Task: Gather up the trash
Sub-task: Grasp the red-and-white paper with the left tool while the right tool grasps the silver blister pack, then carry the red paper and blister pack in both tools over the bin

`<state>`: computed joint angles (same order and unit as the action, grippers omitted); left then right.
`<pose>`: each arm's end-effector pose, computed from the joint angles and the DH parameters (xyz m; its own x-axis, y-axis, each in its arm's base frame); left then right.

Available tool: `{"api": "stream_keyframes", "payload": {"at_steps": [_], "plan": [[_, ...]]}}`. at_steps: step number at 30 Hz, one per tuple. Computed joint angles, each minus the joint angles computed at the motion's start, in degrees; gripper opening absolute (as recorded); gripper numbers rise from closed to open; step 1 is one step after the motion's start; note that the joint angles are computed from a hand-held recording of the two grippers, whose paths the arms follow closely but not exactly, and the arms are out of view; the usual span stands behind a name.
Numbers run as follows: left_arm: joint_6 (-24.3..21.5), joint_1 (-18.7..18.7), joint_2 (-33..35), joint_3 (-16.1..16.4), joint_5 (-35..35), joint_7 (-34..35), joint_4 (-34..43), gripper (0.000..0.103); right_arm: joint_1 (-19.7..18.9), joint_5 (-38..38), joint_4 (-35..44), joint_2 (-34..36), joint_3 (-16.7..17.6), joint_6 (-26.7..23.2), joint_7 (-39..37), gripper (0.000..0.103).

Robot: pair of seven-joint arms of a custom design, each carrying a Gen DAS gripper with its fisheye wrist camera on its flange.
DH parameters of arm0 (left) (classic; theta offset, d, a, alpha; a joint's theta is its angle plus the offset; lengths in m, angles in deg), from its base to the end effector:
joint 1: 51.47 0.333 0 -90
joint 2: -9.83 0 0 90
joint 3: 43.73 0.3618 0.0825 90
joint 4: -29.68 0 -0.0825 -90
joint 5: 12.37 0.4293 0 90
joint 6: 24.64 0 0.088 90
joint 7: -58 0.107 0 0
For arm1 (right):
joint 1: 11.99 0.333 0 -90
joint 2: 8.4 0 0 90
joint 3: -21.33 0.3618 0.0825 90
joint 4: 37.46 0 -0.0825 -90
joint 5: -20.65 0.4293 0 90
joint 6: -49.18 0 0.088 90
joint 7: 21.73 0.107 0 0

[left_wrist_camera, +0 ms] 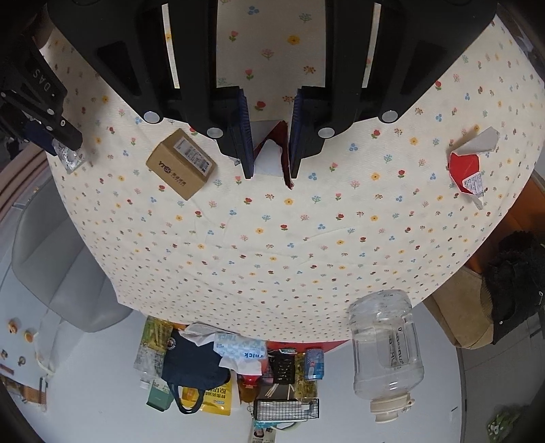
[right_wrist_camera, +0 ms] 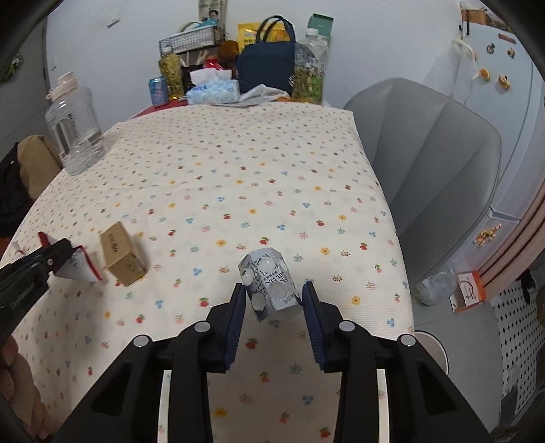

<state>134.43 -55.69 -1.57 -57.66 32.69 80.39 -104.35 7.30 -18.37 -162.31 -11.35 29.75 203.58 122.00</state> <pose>0.5055 -0.2039 0.4925 0.1684 -0.9836 0.0639 -0.6907 -0.1640 -0.7043 0.5207 0.2983 0.4920 0.0745 -0.9968 0.0278 -0.7567 -0.0747 -0.6495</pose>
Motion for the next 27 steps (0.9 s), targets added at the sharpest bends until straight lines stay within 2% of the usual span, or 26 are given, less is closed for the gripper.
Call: {"api": "stream_keyframes", "payload": {"at_steps": [10, 27], "plan": [[0.9, -0.1, -2.6, -1.6, 2.3, -1.9, -0.3, 0.02, -2.0, -1.9, -3.7, -6.2, 2.5, 1.3, 2.1, 0.033], [2.5, -2.0, -2.6, -4.3, 5.1, -1.5, 3.9, 0.02, -11.6, -1.3, -11.0, -17.3, 7.4, 0.8, 4.6, 0.034]]}}
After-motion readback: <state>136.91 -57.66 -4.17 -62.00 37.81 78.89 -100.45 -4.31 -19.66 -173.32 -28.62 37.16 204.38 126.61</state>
